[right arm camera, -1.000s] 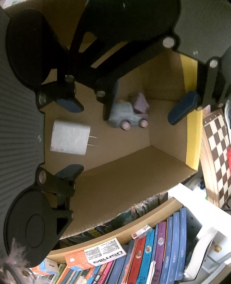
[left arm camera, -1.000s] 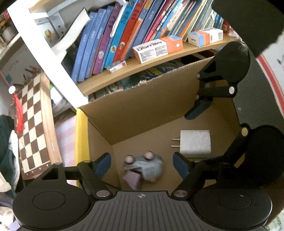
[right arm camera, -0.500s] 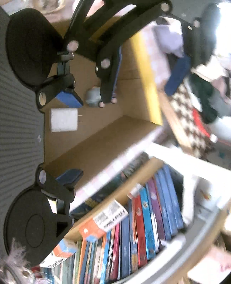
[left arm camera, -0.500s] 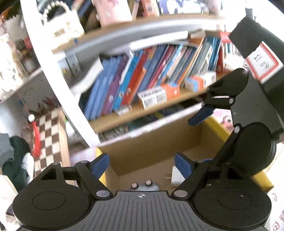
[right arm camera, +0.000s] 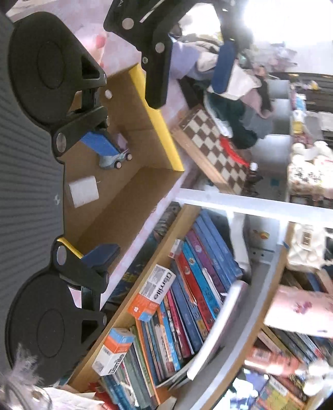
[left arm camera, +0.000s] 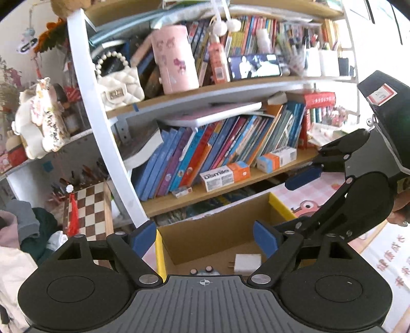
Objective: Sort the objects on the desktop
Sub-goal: 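Raise both tools out of the yellow box and pull back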
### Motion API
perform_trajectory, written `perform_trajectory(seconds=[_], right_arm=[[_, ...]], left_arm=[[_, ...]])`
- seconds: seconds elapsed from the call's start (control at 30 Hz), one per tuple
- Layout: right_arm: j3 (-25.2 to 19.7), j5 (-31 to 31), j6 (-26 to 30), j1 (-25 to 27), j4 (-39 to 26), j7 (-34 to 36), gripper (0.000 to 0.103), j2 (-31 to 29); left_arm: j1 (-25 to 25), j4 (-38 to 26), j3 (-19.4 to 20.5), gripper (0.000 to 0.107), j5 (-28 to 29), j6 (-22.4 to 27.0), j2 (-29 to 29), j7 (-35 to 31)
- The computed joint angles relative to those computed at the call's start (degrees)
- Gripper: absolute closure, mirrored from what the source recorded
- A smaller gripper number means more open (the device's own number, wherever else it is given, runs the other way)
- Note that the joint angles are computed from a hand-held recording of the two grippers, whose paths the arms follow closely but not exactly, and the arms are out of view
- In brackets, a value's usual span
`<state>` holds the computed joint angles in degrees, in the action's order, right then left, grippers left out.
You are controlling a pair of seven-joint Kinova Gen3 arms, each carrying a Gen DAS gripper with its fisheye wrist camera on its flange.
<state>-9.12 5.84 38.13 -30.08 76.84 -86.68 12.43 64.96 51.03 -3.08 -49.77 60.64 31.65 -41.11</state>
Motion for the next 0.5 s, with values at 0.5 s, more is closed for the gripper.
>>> perform_trajectory(seconds=[0.5], right_arm=[[-5.55, 12.13, -9.63, 0.26, 19.9, -23.67, 0.027, -16.34]], left_arm=[[8.29, 15.75, 3.03, 0.016, -15.83, 3.78, -8.78, 25.09]])
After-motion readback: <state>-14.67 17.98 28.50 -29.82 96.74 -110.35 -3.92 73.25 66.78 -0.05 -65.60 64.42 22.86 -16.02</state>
